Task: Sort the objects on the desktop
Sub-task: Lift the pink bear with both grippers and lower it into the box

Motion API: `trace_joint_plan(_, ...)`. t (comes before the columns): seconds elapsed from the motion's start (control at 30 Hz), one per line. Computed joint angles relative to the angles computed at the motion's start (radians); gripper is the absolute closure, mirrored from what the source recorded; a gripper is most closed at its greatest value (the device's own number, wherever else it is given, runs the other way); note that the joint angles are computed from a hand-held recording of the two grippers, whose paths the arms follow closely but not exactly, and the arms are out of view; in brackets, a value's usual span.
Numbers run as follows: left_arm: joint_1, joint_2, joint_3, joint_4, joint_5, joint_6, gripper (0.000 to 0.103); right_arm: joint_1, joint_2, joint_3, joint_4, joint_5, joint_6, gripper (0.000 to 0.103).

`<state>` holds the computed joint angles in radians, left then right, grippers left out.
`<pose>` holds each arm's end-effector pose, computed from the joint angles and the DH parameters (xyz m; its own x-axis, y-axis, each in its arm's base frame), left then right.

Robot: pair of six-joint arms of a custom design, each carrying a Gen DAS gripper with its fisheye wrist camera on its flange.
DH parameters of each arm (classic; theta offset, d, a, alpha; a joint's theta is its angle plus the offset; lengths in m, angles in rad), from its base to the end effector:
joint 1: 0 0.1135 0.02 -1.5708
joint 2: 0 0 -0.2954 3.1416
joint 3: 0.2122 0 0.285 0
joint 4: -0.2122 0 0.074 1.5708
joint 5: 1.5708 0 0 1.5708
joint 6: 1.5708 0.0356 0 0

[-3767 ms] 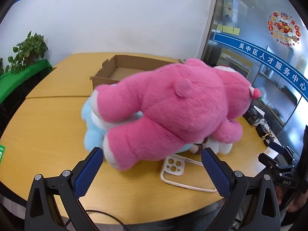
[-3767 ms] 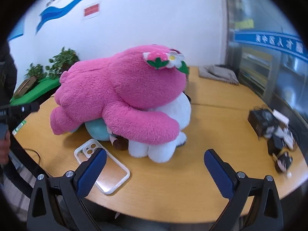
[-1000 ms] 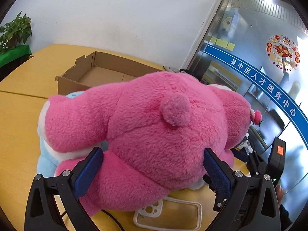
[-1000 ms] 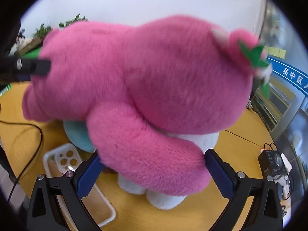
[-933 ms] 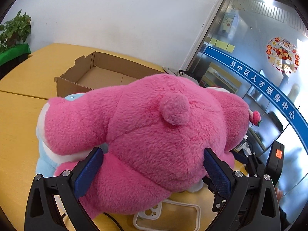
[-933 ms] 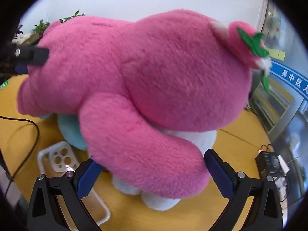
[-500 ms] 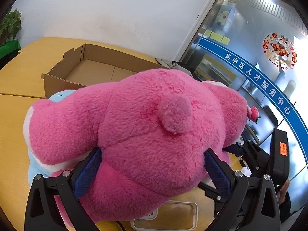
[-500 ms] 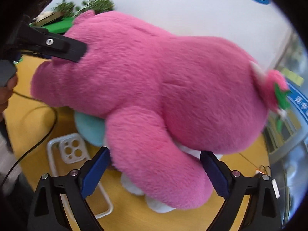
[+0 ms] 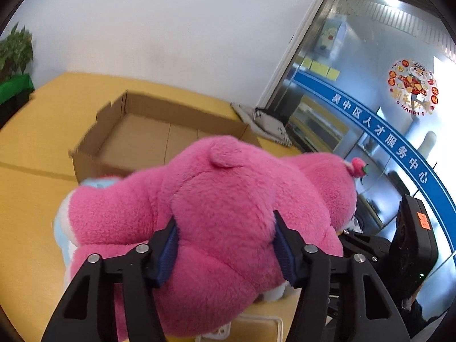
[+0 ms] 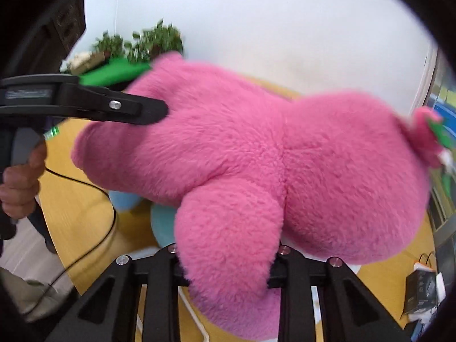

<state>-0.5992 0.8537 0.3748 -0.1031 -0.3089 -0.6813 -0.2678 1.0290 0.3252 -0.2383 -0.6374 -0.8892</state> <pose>0.1638 -0.0987 0.2017 -0.5589 -0.3449 -0.7541 -0.0314 0.9176 -0.3963 0.1785 -0.0270 0.1491 -0.3945 -0.5389 -0.7443 -0.6843 0.7128 -0.1534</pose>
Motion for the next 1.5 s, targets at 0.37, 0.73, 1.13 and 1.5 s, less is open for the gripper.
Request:
trace_joint_plan(0.37, 0.402, 0.352, 0.410, 0.070, 0.284, 0.460, 0.051, 0.144, 0.227, 0.278, 0.214, 0.016, 0.228, 0.077)
trace_joint_plan(0.73, 0.401, 1.061, 1.127, -0.040, 0.323, 0.561, 0.053, 0.241, 0.972, 0.992, 0.265, 0.106, 0.387, 0.077)
trace_joint_plan(1.13, 0.461, 1.420, 1.336, -0.163, 0.457, 0.564, 0.061, 0.240, 1.433, 1.521, -0.249, 0.220, 0.370, 0.072)
trace_joint_plan(1.5, 0.426, 1.310, 1.188, -0.104, 0.337, 0.526, 0.021, 0.204, 1.317, 1.384, -0.343, 0.141, 0.266, 0.022)
